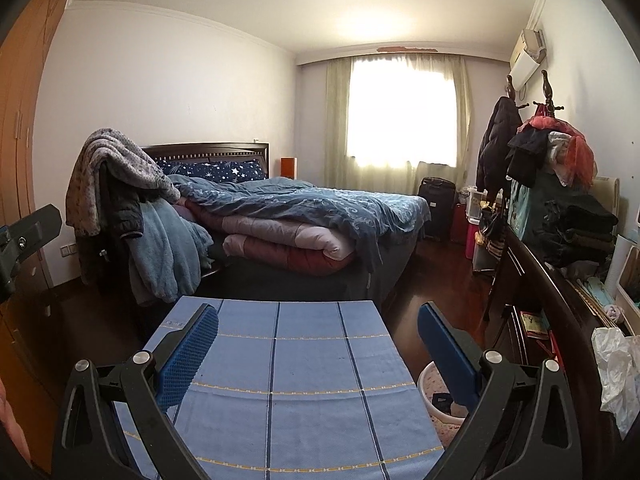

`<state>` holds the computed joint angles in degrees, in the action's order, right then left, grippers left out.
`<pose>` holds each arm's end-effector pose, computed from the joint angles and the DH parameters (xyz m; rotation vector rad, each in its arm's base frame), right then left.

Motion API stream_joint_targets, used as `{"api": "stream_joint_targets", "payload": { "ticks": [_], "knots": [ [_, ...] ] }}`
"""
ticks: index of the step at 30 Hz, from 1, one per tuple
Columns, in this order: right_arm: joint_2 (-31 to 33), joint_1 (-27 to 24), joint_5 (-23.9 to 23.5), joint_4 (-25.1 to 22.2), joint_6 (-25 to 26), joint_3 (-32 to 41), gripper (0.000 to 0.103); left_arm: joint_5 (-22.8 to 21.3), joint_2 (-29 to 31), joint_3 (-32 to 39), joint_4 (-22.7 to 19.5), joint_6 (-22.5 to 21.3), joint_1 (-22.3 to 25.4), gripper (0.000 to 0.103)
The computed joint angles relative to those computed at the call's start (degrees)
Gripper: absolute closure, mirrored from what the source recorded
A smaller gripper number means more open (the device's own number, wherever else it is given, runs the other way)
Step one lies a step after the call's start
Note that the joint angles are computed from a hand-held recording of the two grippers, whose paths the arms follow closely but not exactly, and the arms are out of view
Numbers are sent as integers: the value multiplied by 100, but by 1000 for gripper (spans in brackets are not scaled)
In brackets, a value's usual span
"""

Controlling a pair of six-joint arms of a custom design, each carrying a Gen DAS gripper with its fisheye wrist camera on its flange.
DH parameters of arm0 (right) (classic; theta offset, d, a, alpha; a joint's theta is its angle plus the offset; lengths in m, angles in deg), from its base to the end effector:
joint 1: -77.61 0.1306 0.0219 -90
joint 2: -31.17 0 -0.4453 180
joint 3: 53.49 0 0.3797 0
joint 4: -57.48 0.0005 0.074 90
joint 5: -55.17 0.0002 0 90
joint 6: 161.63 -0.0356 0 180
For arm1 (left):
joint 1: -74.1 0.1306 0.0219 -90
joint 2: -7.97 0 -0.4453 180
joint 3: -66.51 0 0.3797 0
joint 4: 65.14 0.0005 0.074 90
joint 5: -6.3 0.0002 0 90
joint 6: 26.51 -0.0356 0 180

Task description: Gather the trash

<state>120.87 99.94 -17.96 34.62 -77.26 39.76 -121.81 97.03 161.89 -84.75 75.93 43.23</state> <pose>0.4670 0.1801 0.5635 -0.0775 1.8915 0.0517 0.4326 -0.2336 0.5940 -0.1854 1.7431 0.0491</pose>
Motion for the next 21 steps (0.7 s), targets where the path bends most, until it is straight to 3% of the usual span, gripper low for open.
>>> {"api": "stream_joint_targets", "payload": {
  "ticks": [21],
  "knots": [
    [-21,9,-12,-43,-12,-1,4,31,-5,-5,20,-78,1,3]
  ]
}}
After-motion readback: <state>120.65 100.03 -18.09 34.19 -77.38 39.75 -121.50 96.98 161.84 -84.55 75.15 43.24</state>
